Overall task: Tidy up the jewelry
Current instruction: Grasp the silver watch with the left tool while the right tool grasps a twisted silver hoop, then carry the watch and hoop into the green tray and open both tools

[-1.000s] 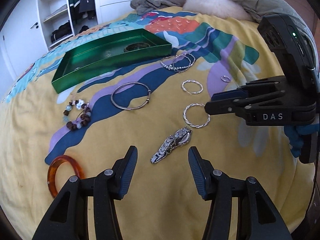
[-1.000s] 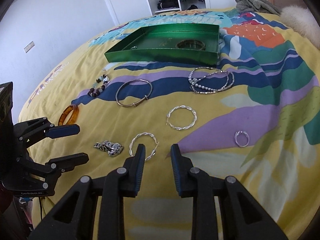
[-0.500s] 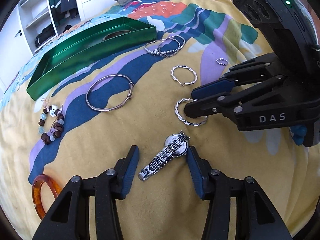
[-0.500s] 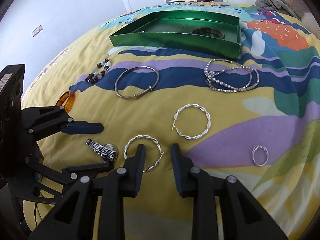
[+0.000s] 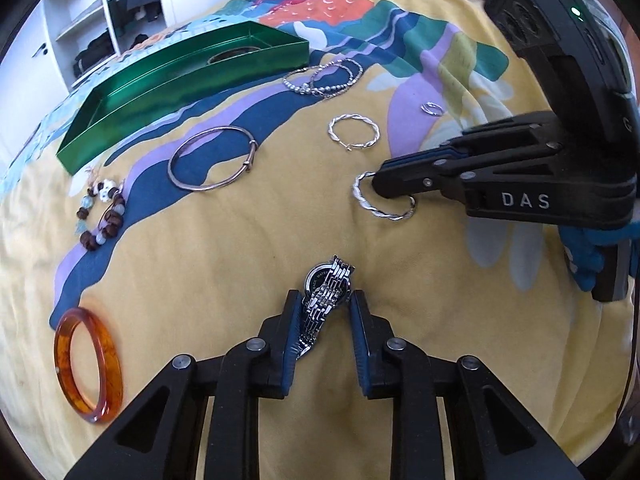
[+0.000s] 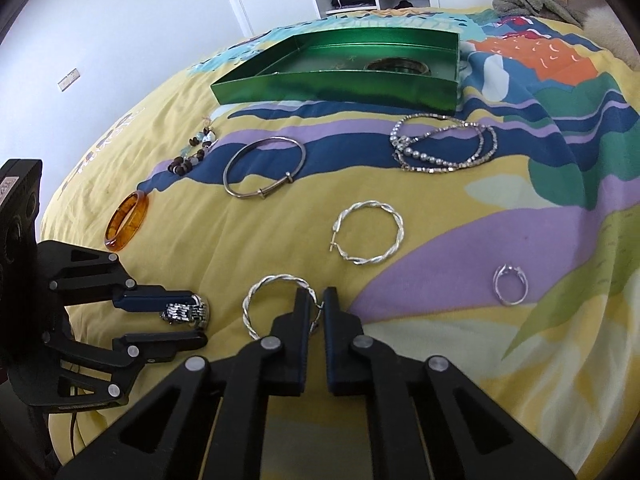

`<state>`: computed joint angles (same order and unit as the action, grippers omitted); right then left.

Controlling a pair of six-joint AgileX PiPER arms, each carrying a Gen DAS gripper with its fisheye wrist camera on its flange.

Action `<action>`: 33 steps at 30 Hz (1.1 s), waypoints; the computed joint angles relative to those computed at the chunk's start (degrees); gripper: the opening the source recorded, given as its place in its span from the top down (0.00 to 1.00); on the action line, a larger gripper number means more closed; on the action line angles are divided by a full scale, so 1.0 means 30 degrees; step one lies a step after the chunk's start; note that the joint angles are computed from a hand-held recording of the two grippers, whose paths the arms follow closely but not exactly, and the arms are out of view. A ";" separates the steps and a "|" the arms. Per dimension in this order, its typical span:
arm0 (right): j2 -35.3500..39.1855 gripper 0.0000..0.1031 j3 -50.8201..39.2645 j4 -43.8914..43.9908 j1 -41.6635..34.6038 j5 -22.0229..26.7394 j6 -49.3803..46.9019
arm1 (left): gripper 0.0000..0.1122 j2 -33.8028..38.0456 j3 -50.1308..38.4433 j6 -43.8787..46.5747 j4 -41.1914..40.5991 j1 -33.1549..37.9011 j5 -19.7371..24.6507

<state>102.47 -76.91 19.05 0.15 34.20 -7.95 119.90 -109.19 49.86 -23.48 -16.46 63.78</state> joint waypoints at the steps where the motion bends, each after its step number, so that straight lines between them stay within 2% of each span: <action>1: -0.0222 0.94 0.0256 -0.0182 0.0048 -0.0190 0.0247 | 0.79 -0.0279 0.0387 -0.0140 -0.0031 0.0034 -0.0258; 7: -0.2200 0.95 0.1837 -0.2291 0.0653 -0.0917 0.2660 | 0.79 -0.1772 0.2035 -0.0367 -0.0705 0.0370 -0.1225; 19: -0.6141 0.95 0.3654 -0.6458 0.1736 -0.0707 0.7532 | 0.79 -0.4609 0.3311 -0.0266 -0.2858 0.1836 -0.0866; 28: -0.7762 0.95 0.2880 -0.8982 0.2620 0.0165 0.9887 | 0.79 -0.5326 0.2155 -0.0918 -0.4168 0.2899 -0.0001; 33: -0.7713 0.95 0.1548 -0.9430 0.2608 0.0751 1.0025 | 0.79 -0.4613 0.0058 -0.1814 -0.4398 0.3320 0.0647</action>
<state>79.33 -72.27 -9.24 7.97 36.45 22.12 106.06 -109.02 44.42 -36.68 -6.50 65.72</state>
